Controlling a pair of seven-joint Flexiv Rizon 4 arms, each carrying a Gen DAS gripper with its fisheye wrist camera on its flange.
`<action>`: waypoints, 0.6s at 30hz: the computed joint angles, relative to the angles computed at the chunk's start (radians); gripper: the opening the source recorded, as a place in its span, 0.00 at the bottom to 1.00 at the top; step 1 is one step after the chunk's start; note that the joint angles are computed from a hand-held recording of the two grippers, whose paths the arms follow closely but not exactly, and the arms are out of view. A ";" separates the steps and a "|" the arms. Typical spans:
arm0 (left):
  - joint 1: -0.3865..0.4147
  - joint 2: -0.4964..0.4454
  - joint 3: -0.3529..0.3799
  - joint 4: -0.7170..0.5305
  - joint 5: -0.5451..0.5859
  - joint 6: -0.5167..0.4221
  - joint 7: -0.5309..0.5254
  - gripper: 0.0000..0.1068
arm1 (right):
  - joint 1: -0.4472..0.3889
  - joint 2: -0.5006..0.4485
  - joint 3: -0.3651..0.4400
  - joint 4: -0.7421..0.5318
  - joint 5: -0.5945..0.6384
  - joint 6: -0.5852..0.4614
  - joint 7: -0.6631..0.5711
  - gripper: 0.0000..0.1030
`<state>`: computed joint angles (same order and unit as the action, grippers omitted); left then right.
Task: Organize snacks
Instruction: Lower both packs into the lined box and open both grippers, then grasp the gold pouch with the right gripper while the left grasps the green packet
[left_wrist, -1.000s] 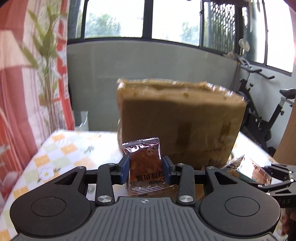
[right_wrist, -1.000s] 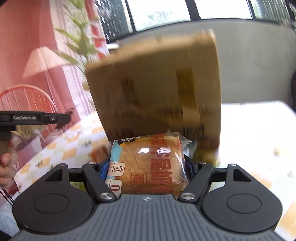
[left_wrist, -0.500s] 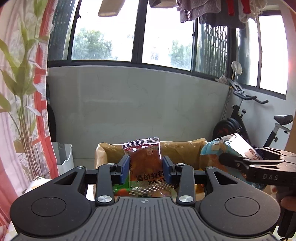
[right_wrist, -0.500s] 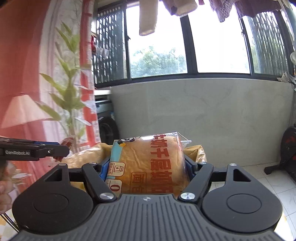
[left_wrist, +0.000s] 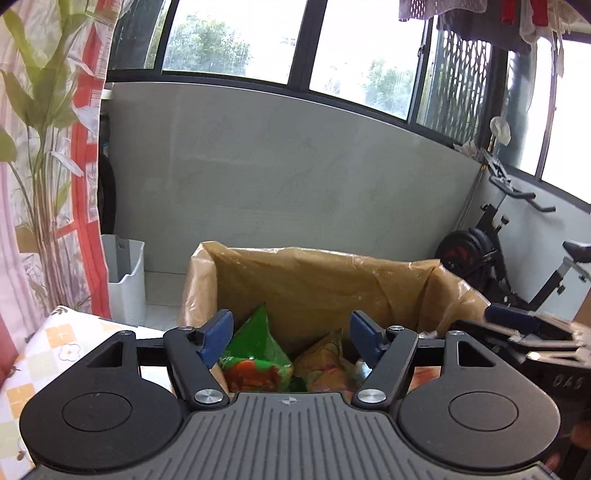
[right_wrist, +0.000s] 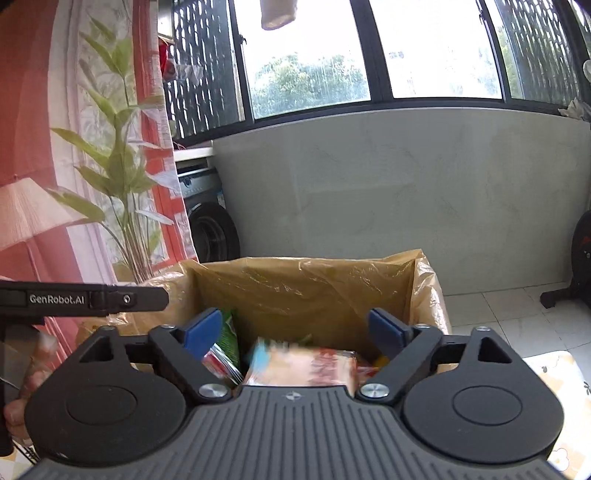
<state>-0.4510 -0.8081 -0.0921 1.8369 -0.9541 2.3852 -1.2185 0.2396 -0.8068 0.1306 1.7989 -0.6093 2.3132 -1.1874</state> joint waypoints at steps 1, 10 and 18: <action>-0.011 0.003 0.005 0.011 -0.011 0.011 0.011 0.68 | -0.005 0.006 0.000 0.010 -0.006 0.010 -0.005 0.88; -0.080 0.057 -0.040 0.126 -0.166 0.172 0.086 0.68 | -0.059 0.041 -0.001 0.137 -0.070 0.164 -0.013 0.88; -0.096 0.108 -0.087 0.314 -0.192 0.259 -0.087 0.67 | -0.063 0.044 -0.025 0.276 -0.028 0.325 -0.144 0.87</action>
<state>-0.5475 -0.7006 -0.1786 2.1506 -1.1457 2.6446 -1.3056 0.1770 -0.7627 0.1057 2.0753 -0.6370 2.6378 -1.3310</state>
